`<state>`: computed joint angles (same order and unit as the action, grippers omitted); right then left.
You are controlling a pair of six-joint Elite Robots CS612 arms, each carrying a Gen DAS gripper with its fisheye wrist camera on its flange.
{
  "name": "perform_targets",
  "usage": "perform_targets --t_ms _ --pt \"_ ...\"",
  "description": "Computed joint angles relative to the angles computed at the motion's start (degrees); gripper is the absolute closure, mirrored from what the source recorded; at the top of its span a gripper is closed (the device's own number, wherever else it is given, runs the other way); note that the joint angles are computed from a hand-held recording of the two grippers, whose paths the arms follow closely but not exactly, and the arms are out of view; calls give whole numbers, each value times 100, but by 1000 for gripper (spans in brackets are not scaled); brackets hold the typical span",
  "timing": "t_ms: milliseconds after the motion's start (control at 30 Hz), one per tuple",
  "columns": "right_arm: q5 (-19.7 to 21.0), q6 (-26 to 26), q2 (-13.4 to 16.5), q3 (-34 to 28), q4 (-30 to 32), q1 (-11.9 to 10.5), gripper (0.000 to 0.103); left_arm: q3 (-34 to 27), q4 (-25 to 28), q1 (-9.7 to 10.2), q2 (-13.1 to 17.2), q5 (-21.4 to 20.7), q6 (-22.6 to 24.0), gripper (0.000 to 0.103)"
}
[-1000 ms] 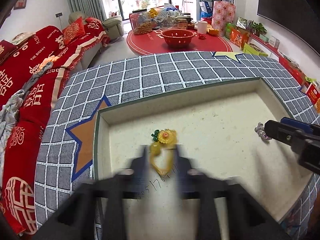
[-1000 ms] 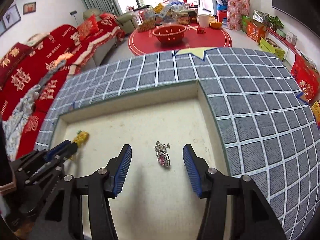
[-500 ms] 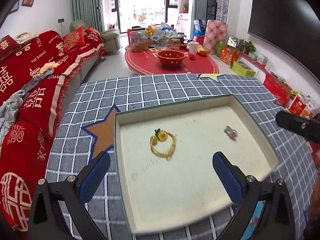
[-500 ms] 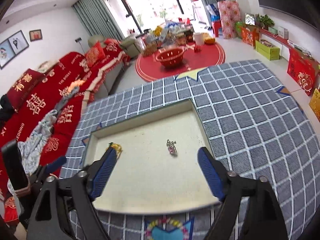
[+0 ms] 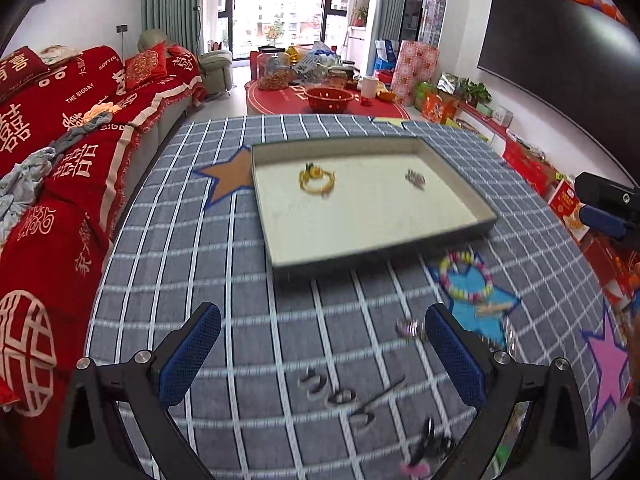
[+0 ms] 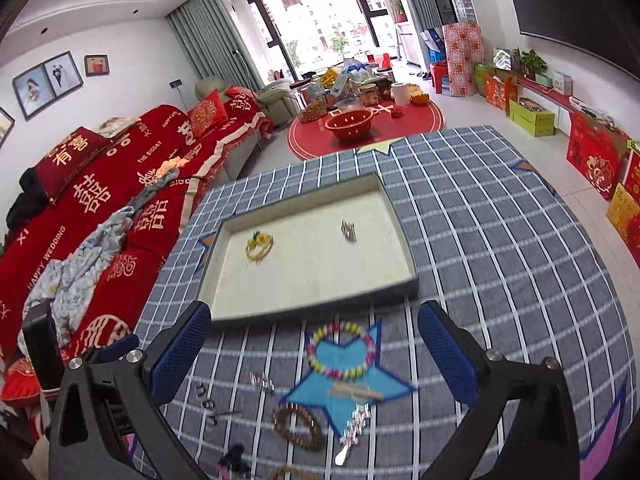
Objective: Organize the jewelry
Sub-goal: 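Move both tools back toward the remaining jewelry on the blanket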
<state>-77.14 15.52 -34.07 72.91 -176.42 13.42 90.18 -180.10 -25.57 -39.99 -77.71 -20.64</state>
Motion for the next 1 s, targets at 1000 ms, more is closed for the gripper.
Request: perform_targets --t_ms 1000 --pt "-390 -400 -548 1697 688 382 4 451 214 -220 7 -630 496 0"
